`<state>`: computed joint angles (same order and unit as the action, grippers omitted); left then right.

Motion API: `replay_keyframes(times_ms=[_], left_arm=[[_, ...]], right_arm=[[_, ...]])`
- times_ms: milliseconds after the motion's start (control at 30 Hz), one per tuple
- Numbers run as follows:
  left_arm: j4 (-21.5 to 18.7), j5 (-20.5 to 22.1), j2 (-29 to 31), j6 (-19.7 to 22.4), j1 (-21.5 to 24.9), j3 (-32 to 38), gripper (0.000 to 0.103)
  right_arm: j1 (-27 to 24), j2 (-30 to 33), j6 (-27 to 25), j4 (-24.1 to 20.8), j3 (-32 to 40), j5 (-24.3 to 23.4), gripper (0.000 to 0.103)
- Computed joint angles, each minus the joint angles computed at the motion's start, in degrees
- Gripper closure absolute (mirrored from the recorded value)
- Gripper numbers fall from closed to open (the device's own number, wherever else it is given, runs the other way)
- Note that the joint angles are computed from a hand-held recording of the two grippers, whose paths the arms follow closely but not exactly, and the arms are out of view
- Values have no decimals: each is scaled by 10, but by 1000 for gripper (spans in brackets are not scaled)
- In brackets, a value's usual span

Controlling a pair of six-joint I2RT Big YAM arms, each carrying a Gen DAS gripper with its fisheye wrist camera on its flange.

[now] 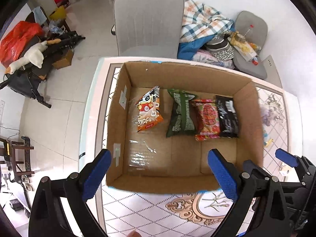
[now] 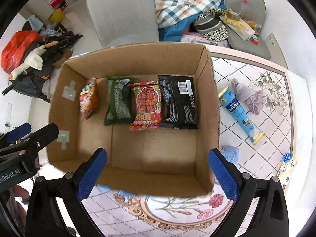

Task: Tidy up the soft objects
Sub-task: 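Grasp the blue-white packet with the left tool while the right grasps the lavender sock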

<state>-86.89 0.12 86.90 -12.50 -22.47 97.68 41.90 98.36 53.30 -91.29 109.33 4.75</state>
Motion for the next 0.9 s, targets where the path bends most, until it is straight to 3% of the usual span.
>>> replay_keyframes(times_ms=[333, 533, 733, 900], left_arm=[[-24, -25, -69, -17, -26, 5, 3], [-36, -14, -90, -35, -44, 19, 3], [-39, -31, -68, -58, -106, 43, 3], [-30, -4, -13, -87, -186, 45, 3]], right_arm=[[49, -64, 41, -10, 3, 31, 0], [76, -95, 55, -11, 1, 44, 0], [60, -178, 90, 10, -93, 31, 0], [2, -279, 119, -29, -200, 33, 0]])
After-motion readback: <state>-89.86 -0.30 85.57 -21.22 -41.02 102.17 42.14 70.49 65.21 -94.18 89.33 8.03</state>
